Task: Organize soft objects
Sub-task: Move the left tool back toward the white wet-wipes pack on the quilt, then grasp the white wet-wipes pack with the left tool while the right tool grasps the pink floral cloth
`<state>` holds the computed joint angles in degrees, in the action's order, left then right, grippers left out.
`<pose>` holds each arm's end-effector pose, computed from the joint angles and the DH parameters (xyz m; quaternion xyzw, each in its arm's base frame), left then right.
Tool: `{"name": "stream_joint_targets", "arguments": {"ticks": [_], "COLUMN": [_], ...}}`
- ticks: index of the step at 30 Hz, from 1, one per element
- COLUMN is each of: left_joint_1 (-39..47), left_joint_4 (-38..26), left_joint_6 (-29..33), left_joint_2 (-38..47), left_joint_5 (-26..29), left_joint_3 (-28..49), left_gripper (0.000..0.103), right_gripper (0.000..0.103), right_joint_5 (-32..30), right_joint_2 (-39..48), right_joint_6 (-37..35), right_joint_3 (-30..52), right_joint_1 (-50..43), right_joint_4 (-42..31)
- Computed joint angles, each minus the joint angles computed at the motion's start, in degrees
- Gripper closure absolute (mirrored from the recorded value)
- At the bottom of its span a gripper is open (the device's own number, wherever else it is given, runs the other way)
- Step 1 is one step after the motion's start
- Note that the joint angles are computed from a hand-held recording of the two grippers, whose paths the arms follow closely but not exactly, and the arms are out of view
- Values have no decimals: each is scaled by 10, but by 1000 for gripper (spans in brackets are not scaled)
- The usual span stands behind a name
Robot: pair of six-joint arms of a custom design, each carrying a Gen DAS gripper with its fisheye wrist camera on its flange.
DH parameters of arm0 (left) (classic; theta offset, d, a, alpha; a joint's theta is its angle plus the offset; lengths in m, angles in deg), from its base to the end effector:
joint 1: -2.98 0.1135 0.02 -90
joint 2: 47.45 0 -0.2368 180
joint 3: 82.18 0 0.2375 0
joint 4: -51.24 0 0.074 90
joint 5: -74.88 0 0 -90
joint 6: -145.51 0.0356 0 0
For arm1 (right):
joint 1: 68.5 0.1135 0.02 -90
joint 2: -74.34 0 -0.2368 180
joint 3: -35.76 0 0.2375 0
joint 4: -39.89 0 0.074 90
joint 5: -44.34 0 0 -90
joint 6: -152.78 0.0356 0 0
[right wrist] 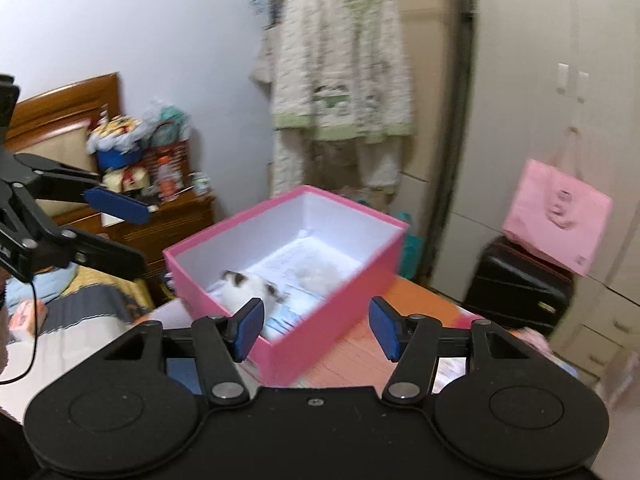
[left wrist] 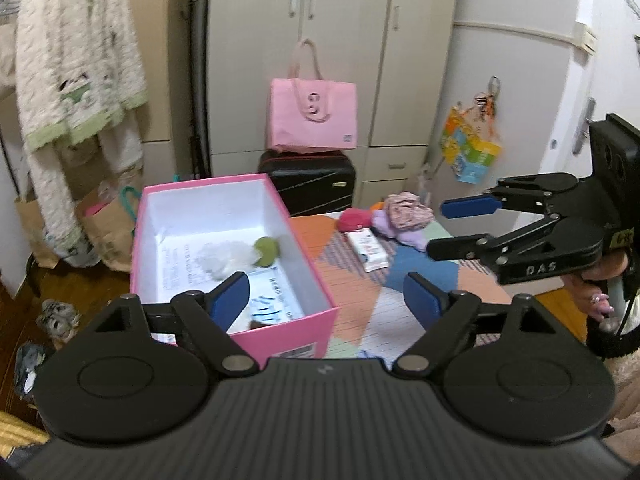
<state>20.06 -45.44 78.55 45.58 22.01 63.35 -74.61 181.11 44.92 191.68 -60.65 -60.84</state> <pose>0.2458 0.0530 0.4670 0.1692 0.8656 -0.1489 0.4472 0.3038 0.0593 0.4375 -0.2836 0.8731 0.2073 0.3380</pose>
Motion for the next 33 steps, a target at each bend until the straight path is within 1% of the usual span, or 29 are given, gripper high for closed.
{"name": "stream_joint_targets", "arguments": {"ticks": [2, 5, 10, 13, 15, 18, 19, 21, 24, 29, 33], "left_joint_1": [-19, -52, -116, -159, -183, -216, -225, -238, -254, -292, -313], "left_joint_4": [12, 30, 80, 127, 158, 216, 243, 292, 342, 442, 488], "left_joint_6": [-6, -23, -58, -82, -96, -120, -128, -149, -177, -198, -218], "left_joint_2": [-8, -13, -24, -30, -34, -40, -45, -50, -38, -31, -4], "left_joint_5": [0, -4, -33, -64, -82, -114, -122, -135, -143, -196, -220], "left_joint_3": [-18, -40, -85, -118, -140, -179, -201, -236, -261, -325, -346], "left_gripper": [17, 15, 13, 12, 12, 12, 12, 12, 12, 12, 12], "right_gripper": [38, 36, 34, 30, 29, 28, 28, 28, 27, 27, 27], "right_joint_5": [-5, -16, -32, -38, -40, -45, -49, -51, -58, -74, -86], "right_joint_2": [-38, -78, -108, -119, -122, -121, -118, -116, -104, -77, -40], "right_joint_6": [-9, -24, -52, -67, -76, -89, -91, -85, -70, -51, -38], "right_joint_3": [-59, -119, -181, -214, -236, -264, -273, -296, -325, -359, -368], "right_joint_1": [-33, -84, -143, -167, -179, -197, -203, -210, -222, -239, -246], "right_joint_4": [17, 29, 44, 64, 81, 107, 117, 147, 189, 250, 292]}}
